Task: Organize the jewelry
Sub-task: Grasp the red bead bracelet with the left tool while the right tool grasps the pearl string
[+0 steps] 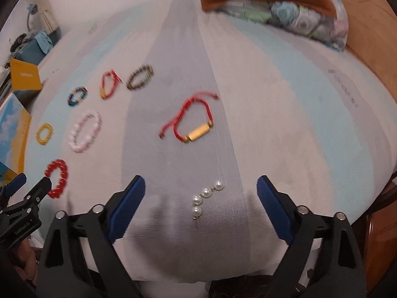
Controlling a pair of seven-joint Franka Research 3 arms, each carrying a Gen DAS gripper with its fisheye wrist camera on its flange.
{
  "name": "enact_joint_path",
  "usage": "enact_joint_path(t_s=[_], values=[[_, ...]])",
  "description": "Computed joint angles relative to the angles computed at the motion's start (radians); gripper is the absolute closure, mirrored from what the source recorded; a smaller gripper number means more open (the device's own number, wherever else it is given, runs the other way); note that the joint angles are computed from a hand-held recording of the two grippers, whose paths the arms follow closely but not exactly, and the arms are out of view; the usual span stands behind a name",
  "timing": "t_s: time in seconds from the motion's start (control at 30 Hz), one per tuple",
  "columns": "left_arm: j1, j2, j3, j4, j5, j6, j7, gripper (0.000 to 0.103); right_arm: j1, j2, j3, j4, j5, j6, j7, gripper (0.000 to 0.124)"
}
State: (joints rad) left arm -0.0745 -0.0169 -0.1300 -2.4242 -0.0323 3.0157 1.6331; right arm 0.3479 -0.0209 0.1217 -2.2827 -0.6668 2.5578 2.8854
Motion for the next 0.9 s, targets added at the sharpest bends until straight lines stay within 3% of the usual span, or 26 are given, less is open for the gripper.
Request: enact_joint_path(t_s=[0.27,0.37,0.43,0.57,0.8,0.9], values=[[0.017,0.069,-0.019,0.047,0.021,-0.043,-0.015,0.01,0.005,0.072,-0.026,0.019,0.15,0.039,-0.137,0.057],[0.036,0.091,-0.04,0.08,-0.059,-0.112,0.039,0.02,0.013,0.088,-0.034,0.028,0.207,0.034,-0.179,0.069],[0.037,0.093,-0.039,0.083,-0.051,-0.117,0.03,0.023,0.02,0.096,-0.04,0.034,0.216,0.026,-0.181,0.073],[0.044,0.088,-0.042,0.083,-0.066,-0.129,0.046,0.041,0.033,0.106,-0.048,0.045,0.213,0.02,-0.186,0.079],[0.054,0.079,-0.04,0.084,-0.119,-0.147,0.093,0.073,0.049,0.113,-0.059,0.05,0.18,0.008,-0.14,0.106],[0.061,0.073,-0.046,0.08,-0.197,-0.146,0.158,0.076,0.049,0.115,-0.062,0.049,0.176,0.019,-0.124,0.113]])
